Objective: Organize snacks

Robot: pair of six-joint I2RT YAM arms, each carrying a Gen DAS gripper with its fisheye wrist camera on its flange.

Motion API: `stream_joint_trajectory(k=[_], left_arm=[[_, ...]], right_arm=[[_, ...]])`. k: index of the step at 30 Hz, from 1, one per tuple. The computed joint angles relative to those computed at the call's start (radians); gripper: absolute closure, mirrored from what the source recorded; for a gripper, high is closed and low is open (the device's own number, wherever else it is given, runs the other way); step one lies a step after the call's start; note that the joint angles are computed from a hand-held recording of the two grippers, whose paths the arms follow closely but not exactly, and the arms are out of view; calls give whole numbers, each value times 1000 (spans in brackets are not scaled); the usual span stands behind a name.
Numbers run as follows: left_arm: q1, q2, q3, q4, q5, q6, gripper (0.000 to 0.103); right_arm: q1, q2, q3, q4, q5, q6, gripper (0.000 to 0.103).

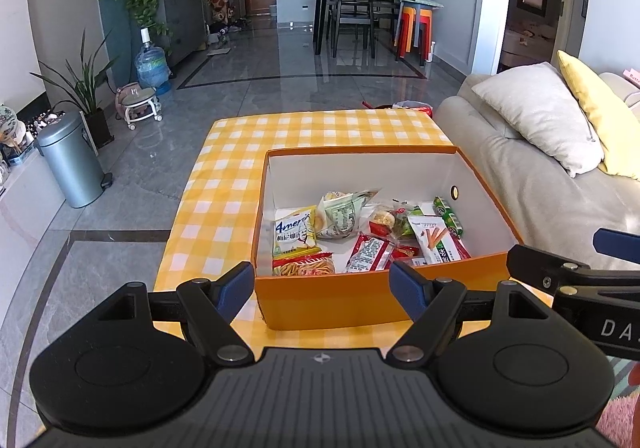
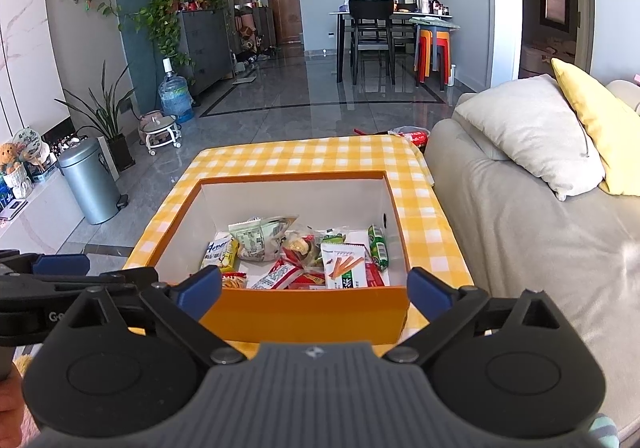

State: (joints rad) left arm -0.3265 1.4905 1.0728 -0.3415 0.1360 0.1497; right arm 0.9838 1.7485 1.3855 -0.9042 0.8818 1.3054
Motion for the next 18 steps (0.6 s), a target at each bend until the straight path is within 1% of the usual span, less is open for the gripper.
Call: stream_joint_trajectory(k=[6,10,18], left_arm=[[5,-5,0,-8,28,-3,13],[1,-6,-4,-6,27,8,13],[6,-21,-35,29,36,31,13]], right_arm=[[2,12,13,-28,-17,22,6],[5,15,19,-45,-16,35,5],[4,15,20,-57,-21,48,4]])
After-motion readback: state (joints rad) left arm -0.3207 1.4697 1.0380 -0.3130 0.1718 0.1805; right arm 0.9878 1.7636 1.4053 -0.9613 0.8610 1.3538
